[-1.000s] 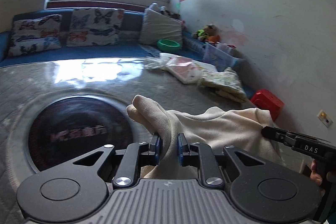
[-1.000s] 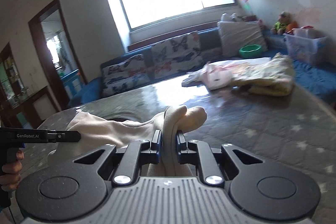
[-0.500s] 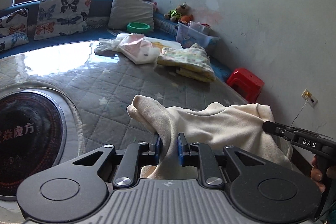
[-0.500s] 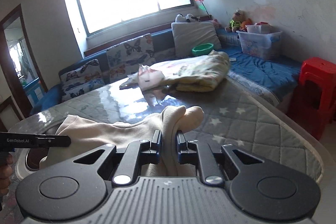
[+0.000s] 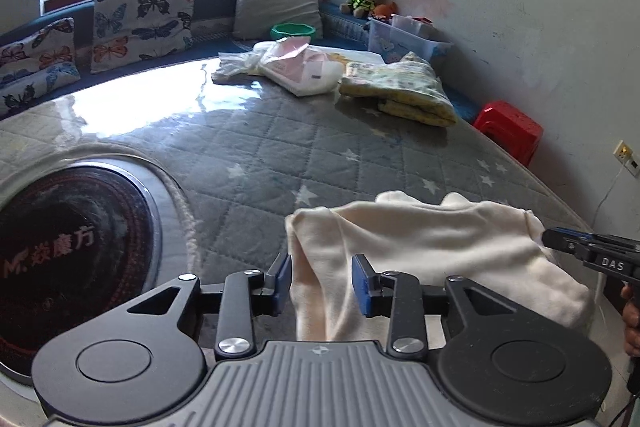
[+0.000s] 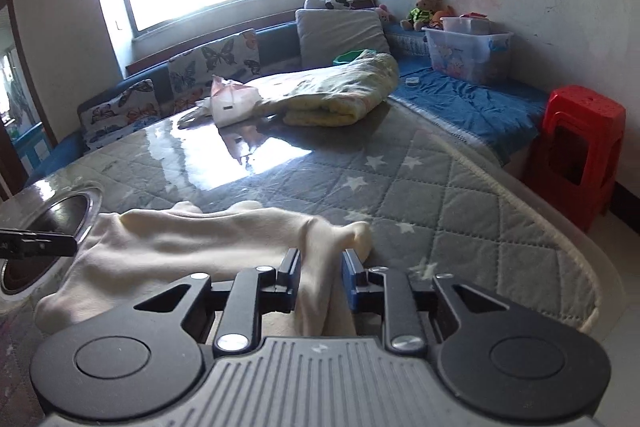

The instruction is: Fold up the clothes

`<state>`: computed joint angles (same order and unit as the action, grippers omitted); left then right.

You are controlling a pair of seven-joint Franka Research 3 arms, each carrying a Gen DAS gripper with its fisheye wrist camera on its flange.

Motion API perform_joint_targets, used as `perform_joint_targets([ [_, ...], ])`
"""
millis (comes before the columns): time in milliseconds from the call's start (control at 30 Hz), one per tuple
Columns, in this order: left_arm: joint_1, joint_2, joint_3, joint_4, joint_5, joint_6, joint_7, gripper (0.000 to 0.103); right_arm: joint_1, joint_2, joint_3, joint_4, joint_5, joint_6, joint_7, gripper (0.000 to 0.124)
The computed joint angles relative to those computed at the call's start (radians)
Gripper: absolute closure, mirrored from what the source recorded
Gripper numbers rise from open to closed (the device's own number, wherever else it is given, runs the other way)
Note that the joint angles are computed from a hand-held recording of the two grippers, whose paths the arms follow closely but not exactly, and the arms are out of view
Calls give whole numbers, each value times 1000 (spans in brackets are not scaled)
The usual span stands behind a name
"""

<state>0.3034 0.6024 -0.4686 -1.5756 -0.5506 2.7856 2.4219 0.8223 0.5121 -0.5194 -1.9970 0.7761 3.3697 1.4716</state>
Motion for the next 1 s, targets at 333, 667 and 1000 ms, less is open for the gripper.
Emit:
perform_joint_targets([
  [333,-30,40,-34,61,6,-13,65,69,-227,-7,231,77,-83,22,-73,101],
  [667,-132,147,40,209,151,-51,-59,68,-296,87,273,208,-224,-59,-11,94],
  [1000,-175,215,71,287,279,-48,-172,67,-253,123,196,238,-331,-98,105,85],
])
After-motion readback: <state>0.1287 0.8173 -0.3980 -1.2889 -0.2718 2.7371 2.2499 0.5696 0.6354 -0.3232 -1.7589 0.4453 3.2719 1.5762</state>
